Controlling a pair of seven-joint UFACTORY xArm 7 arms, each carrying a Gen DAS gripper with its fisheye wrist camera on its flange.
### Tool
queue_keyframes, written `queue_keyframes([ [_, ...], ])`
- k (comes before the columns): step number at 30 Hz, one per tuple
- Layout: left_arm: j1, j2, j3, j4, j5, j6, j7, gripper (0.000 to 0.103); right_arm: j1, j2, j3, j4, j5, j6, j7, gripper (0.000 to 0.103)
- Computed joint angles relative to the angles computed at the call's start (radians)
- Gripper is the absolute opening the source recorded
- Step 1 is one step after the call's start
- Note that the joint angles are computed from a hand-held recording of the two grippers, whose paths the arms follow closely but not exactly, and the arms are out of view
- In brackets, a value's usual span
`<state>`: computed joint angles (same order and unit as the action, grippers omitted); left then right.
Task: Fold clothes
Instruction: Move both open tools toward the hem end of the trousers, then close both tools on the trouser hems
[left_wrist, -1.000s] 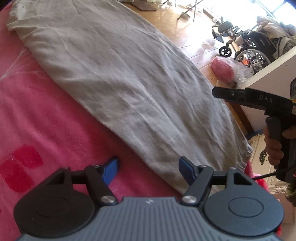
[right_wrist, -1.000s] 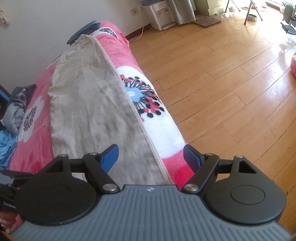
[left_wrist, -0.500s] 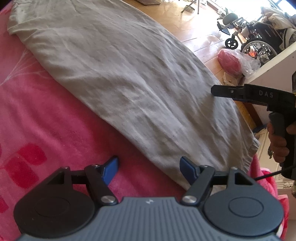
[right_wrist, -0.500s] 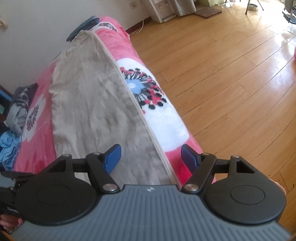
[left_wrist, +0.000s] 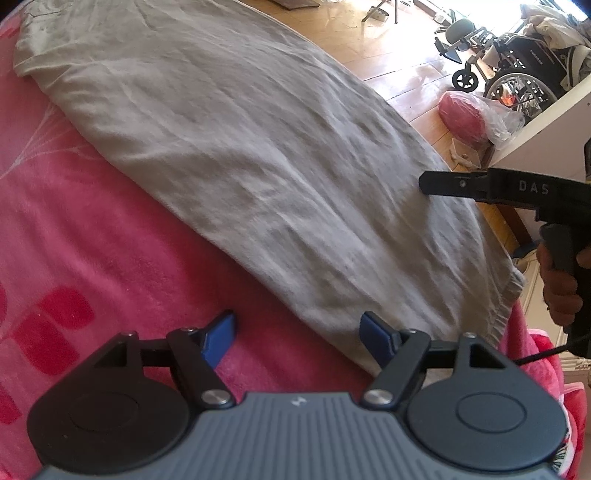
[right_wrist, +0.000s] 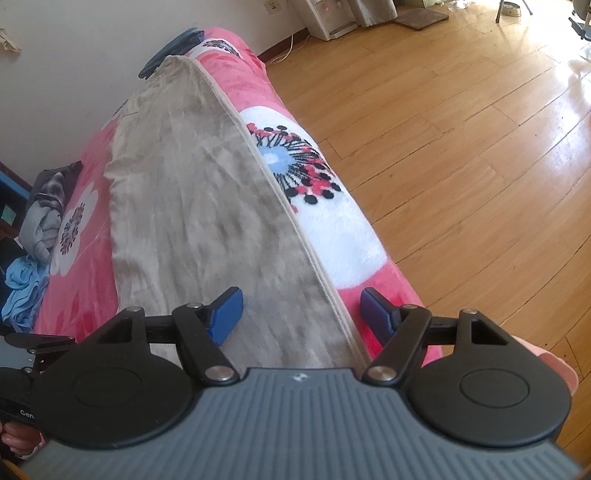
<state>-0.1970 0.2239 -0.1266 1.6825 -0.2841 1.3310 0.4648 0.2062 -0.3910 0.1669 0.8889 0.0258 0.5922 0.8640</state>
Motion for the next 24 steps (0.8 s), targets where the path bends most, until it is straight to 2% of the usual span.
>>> queue_keyframes([
  [9,0.0,-0.002,-0.002,-0.012,-0.003,-0.012,0.013,0.08,0.007,-0.018,-0.002,-0.022,0.012,-0.01,0.008,0.07],
  [12,0.021,0.004,-0.001,-0.005,-0.055,0.007,0.038,0.081,0.017,-0.028,-0.011,-0.031,0.03,-0.015,-0.007,0.07],
  [17,0.102,0.048,0.002,0.04,-0.25,0.118,0.088,0.079,0.049,-0.096,-0.043,-0.084,0.102,-0.039,-0.057,0.07],
  [21,0.143,0.073,-0.004,0.056,-0.345,0.203,0.116,0.074,0.089,-0.161,-0.086,-0.153,0.209,-0.083,-0.092,0.07],
  [24,0.15,0.086,-0.006,0.061,-0.355,0.241,0.133,0.073,0.133,-0.196,-0.126,-0.194,0.298,-0.119,-0.129,0.07],
])
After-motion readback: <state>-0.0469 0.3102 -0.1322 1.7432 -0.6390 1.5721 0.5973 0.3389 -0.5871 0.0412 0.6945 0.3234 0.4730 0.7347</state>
